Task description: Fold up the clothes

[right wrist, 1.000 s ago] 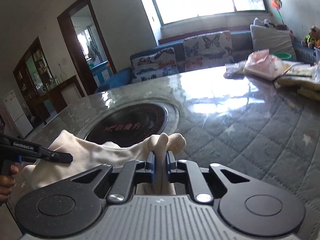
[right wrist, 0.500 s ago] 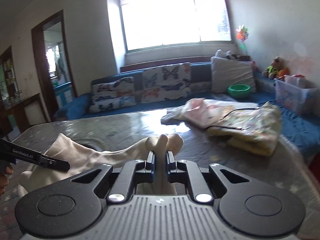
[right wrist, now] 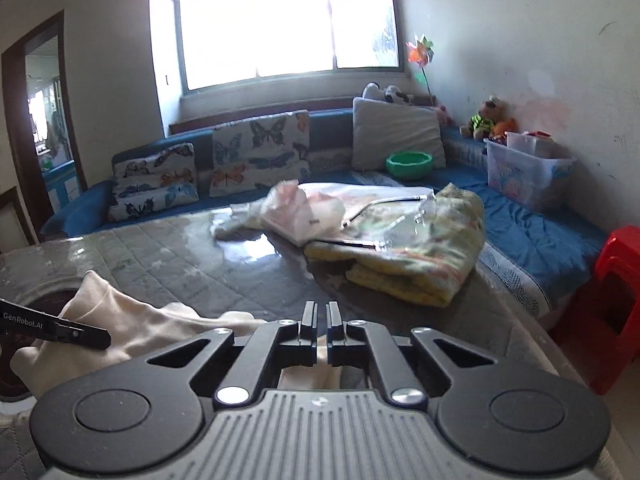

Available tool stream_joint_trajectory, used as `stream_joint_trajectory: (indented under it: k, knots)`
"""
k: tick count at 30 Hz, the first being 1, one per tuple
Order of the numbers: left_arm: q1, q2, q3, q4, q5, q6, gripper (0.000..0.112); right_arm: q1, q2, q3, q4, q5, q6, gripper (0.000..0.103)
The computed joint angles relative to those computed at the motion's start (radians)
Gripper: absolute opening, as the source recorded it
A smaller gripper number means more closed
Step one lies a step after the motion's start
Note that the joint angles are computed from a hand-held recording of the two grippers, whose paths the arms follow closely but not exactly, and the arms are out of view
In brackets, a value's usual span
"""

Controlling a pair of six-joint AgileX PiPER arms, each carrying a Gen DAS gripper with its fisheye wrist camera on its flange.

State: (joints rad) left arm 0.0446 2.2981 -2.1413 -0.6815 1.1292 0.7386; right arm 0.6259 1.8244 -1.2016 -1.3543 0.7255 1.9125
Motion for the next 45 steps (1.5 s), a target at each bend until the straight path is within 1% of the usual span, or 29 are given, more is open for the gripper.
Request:
stream_joint_trajectory:
  k: [1, 3, 6, 9, 12, 14, 17, 20, 23, 26, 29, 31, 32, 37, 39, 41, 45]
  knots:
    - [0.001, 0.008, -0.008, 0.014, -0.004, -0.011, 0.025, -0.004, 0.004, 0.003, -0.003, -0.007, 0.001, 0.004]
    - [0.003, 0.02, -0.02, 0.036, -0.012, -0.027, 0.038, -0.006, 0.009, 0.005, -0.012, -0.025, 0.012, 0.007]
    - [0.008, 0.022, -0.027, 0.053, -0.038, -0.03, 0.045, -0.012, 0.03, -0.017, -0.016, -0.055, -0.003, 0.009]
    - [0.01, 0.024, -0.039, 0.057, -0.067, -0.045, 0.045, -0.023, 0.06, -0.052, 0.001, -0.105, -0.033, 0.012]
    - [-0.002, 0.001, -0.004, 0.065, -0.146, -0.043, 0.045, -0.038, 0.118, -0.12, 0.042, -0.168, -0.088, 0.014]
    - [-0.009, 0.002, -0.006, 0.071, -0.174, -0.052, 0.043, -0.048, 0.153, -0.161, 0.07, -0.199, -0.121, 0.016]
    - [-0.017, 0.048, -0.09, 0.086, -0.138, -0.087, 0.043, -0.063, 0.196, -0.213, 0.11, -0.242, -0.16, 0.017]
    - [-0.036, 0.094, -0.162, 0.127, -0.122, -0.128, 0.043, -0.071, 0.24, -0.268, 0.164, -0.256, -0.22, 0.02]
    - [-0.048, 0.154, -0.255, 0.168, -0.093, -0.181, 0.044, -0.08, 0.271, -0.3, 0.186, -0.253, -0.238, 0.022]
    - [-0.051, 0.203, -0.333, 0.192, -0.065, -0.216, 0.047, -0.091, 0.289, -0.314, 0.209, -0.25, -0.256, 0.025]
    - [-0.05, 0.215, -0.358, 0.193, -0.051, -0.224, 0.047, -0.092, 0.293, -0.327, 0.229, -0.238, -0.283, 0.026]
    - [-0.046, 0.189, -0.314, 0.173, -0.069, -0.203, 0.045, -0.079, 0.29, -0.336, 0.226, -0.226, -0.294, 0.031]
    - [-0.045, 0.162, -0.265, 0.162, -0.094, -0.183, 0.045, -0.07, 0.289, -0.34, 0.219, -0.224, -0.297, 0.037]
    - [-0.036, 0.004, 0.02, 0.08, -0.239, -0.034, 0.045, -0.023, 0.287, -0.347, 0.206, -0.217, -0.327, 0.038]
    - [-0.03, -0.048, 0.111, 0.042, -0.276, 0.038, 0.045, 0.002, 0.286, -0.344, 0.204, -0.194, -0.351, 0.039]
    - [-0.026, -0.098, 0.205, 0.01, -0.322, 0.116, 0.045, 0.026, 0.275, -0.324, 0.183, -0.177, -0.338, 0.041]
    - [-0.014, -0.163, 0.336, -0.044, -0.372, 0.236, 0.045, 0.077, 0.24, -0.261, 0.148, -0.141, -0.287, 0.045]
